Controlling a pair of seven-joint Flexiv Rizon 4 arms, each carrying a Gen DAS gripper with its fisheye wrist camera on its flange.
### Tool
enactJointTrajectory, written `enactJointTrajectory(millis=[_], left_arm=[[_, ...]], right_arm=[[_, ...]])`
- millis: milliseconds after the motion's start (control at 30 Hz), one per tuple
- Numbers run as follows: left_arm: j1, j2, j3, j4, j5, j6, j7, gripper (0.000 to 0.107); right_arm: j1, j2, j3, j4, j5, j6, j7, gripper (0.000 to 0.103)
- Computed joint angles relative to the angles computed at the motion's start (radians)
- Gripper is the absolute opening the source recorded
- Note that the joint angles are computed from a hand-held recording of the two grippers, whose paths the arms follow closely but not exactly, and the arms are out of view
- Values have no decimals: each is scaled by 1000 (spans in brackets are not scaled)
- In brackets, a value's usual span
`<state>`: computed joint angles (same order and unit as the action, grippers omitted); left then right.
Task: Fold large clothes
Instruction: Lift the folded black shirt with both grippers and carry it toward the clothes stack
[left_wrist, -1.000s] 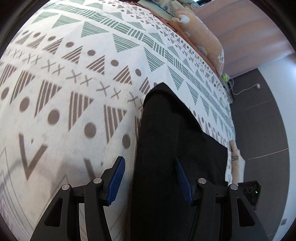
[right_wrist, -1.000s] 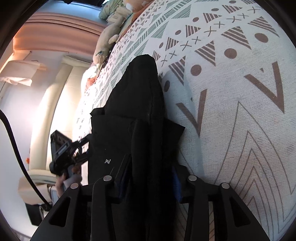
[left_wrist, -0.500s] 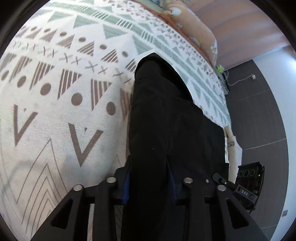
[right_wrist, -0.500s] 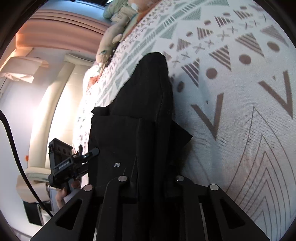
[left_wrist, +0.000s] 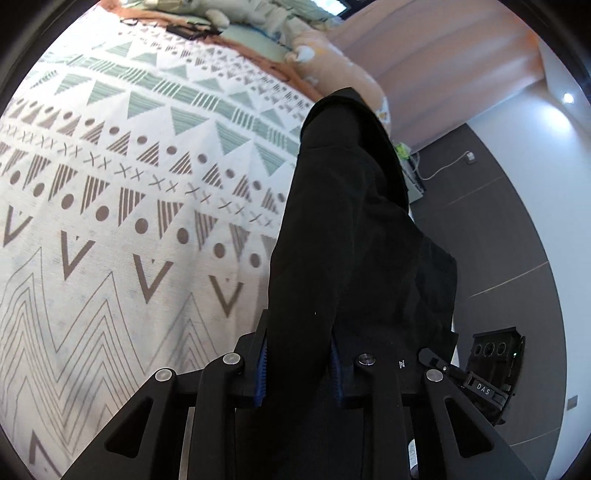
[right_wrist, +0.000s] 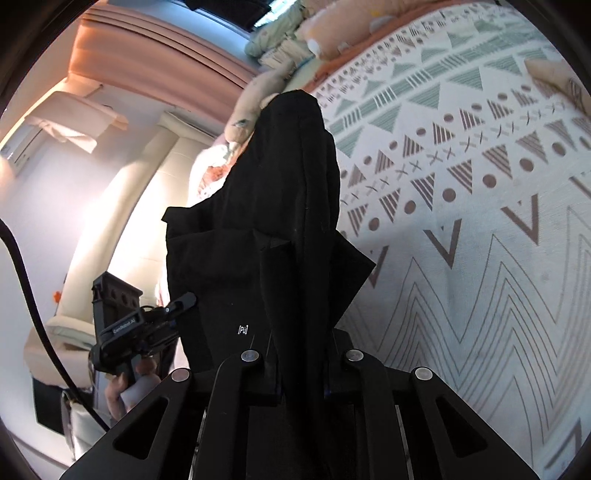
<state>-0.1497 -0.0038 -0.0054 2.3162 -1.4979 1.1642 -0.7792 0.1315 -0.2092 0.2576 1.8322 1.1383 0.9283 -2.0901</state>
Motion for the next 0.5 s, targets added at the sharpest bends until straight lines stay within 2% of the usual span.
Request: enactJointTrajectory(millis=[167, 333, 500], left_arm=[[-33, 66, -9, 24, -25, 22, 1, 27], [-74, 125, -17, 37, -46, 43, 2, 27], [-118, 159, -34, 24, -62, 56, 3, 27]], right_arm=[[-11, 104, -9, 56, 34, 1, -34, 15], [8, 223, -55, 125, 48, 5, -47, 15], [40, 350, -102, 193, -6, 35, -6, 15]])
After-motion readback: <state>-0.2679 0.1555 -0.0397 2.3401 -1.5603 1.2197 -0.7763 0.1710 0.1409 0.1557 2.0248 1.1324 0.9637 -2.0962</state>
